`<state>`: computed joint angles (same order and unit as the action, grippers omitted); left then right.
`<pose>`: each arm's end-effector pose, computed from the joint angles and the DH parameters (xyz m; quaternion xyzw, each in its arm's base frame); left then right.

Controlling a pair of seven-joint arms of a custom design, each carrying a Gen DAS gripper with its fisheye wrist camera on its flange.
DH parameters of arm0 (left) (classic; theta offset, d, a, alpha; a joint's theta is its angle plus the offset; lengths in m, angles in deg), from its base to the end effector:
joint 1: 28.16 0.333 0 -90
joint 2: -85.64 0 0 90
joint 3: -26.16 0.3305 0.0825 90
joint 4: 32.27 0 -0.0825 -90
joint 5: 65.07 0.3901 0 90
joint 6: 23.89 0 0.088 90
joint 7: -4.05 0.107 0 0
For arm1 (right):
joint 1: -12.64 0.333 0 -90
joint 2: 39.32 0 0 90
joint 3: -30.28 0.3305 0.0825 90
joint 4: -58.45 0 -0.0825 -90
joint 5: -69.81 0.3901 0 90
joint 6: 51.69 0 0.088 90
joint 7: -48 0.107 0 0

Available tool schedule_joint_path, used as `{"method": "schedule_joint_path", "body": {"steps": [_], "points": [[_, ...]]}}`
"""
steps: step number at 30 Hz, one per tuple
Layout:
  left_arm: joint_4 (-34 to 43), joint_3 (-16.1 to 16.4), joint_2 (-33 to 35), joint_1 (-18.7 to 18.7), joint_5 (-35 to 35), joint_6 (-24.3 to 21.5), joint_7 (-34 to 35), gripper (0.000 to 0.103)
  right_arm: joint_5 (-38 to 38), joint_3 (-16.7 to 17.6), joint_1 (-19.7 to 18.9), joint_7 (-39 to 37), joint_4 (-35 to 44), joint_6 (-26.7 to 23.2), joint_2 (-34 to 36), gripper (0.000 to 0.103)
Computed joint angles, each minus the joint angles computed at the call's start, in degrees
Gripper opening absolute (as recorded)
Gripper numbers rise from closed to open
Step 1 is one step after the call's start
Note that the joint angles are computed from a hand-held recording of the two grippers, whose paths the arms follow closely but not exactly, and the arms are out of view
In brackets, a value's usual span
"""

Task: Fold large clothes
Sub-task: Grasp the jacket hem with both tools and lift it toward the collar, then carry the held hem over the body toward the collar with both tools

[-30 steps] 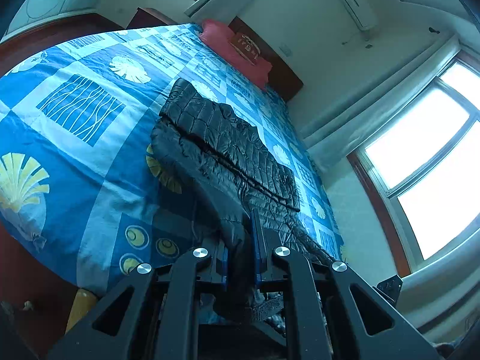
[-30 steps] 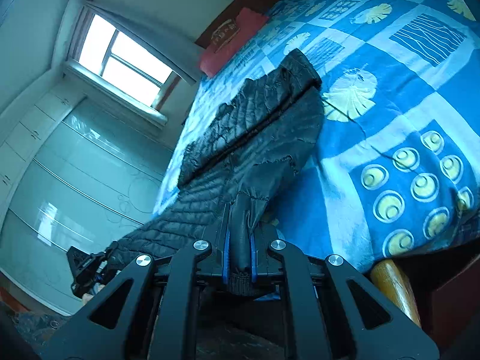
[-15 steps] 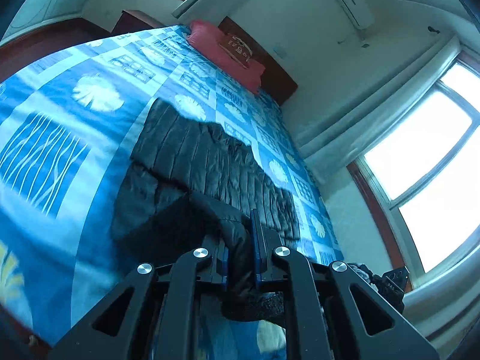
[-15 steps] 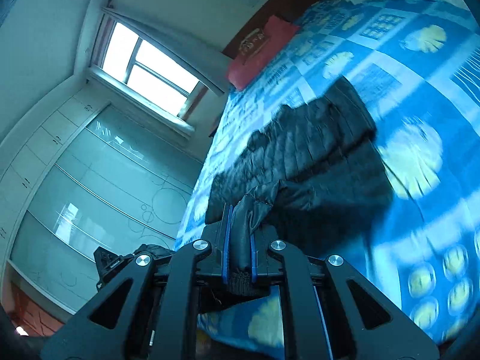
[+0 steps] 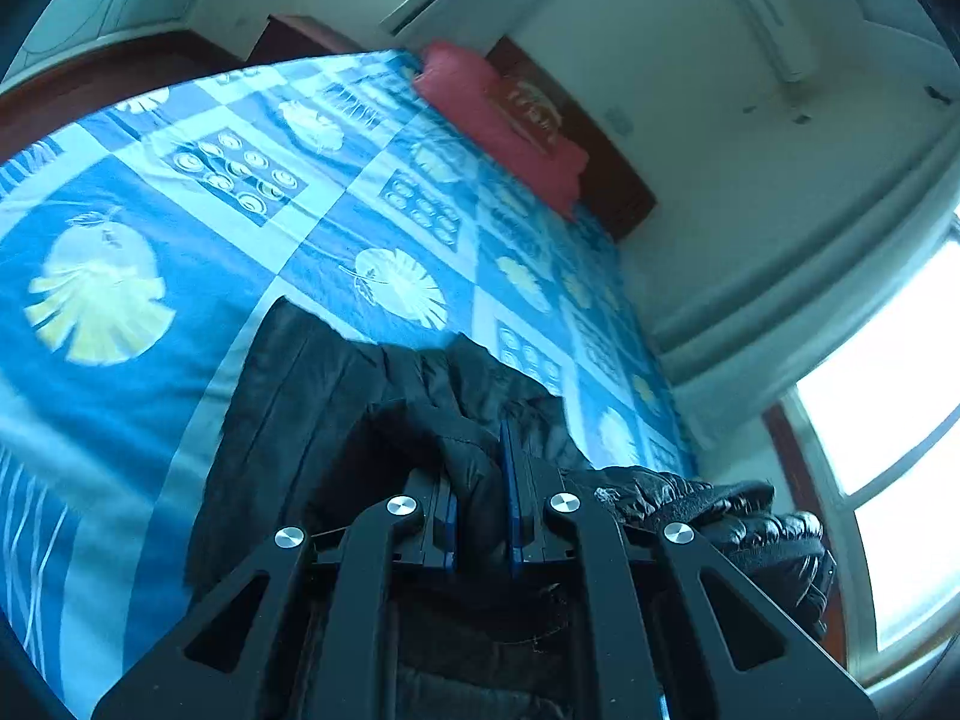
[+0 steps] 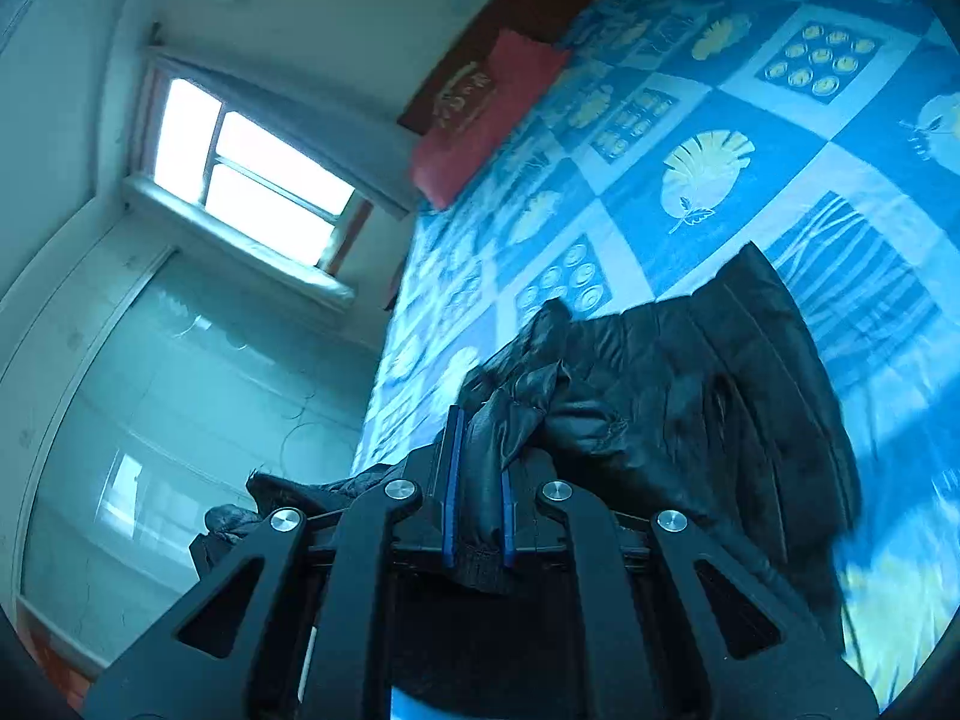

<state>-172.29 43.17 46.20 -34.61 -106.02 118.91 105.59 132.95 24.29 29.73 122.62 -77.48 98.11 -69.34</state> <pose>0.3860 0.1036 0.6145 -0.7327 0.4755 -0.4859 0.0304 0.4363 0.0572 0.6026 -0.4940 0.6875 0.0721 0.5274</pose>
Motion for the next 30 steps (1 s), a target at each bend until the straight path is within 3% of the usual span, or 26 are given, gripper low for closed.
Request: {"method": "schedule_joint_path", "body": {"steps": [3,8,15,17,20,21,22,23,24,26,30], "points": [[3.90,0.35,8.47,-1.58,-1.77,2.11,1.24,0.012,1.56,-0.90,0.06,-1.43,5.52,0.26,9.59,0.010],[7.49,-2.57,18.36,0.87,-3.31,2.98,2.83,0.012,1.96,1.06,-2.98,-0.87,9.92,-0.51,19.68,0.010],[7.02,-6.35,22.51,4.67,-7.23,4.07,7.56,0.012,8.68,3.73,-5.49,-6.57,9.60,1.16,23.42,0.011],[6.81,-7.28,21.83,5.80,-8.29,3.59,8.68,0.013,10.59,3.83,-5.82,-8.07,9.30,0.69,22.66,0.017],[7.09,-7.46,20.56,6.78,-10.70,1.61,9.49,0.021,11.47,3.76,-6.18,-8.79,8.39,0.28,20.54,0.024],[7.28,-7.41,20.22,6.99,-11.52,0.97,9.61,0.028,12.16,3.60,-6.15,-9.67,7.99,0.08,19.78,0.031],[7.40,-6.98,19.46,7.07,-12.96,-0.22,9.98,0.033,12.85,3.45,-6.09,-10.72,7.45,0.11,18.82,0.048],[7.46,-6.64,18.83,7.11,-14.37,-1.07,10.49,0.045,12.78,3.51,-6.02,-10.99,7.12,0.56,18.11,0.056],[7.48,-6.53,18.09,7.20,-15.60,-1.50,10.79,0.057,12.33,3.63,-5.94,-11.54,6.46,1.33,17.00,0.059],[7.45,-6.52,16.52,7.36,-17.13,-1.40,11.51,0.066,10.83,3.36,-5.79,-11.39,5.75,1.24,15.66,0.059],[8.03,-6.68,15.22,7.84,-14.99,-1.58,13.26,0.071,3.72,3.83,-6.10,-8.80,5.48,2.86,14.83,0.059]]}}
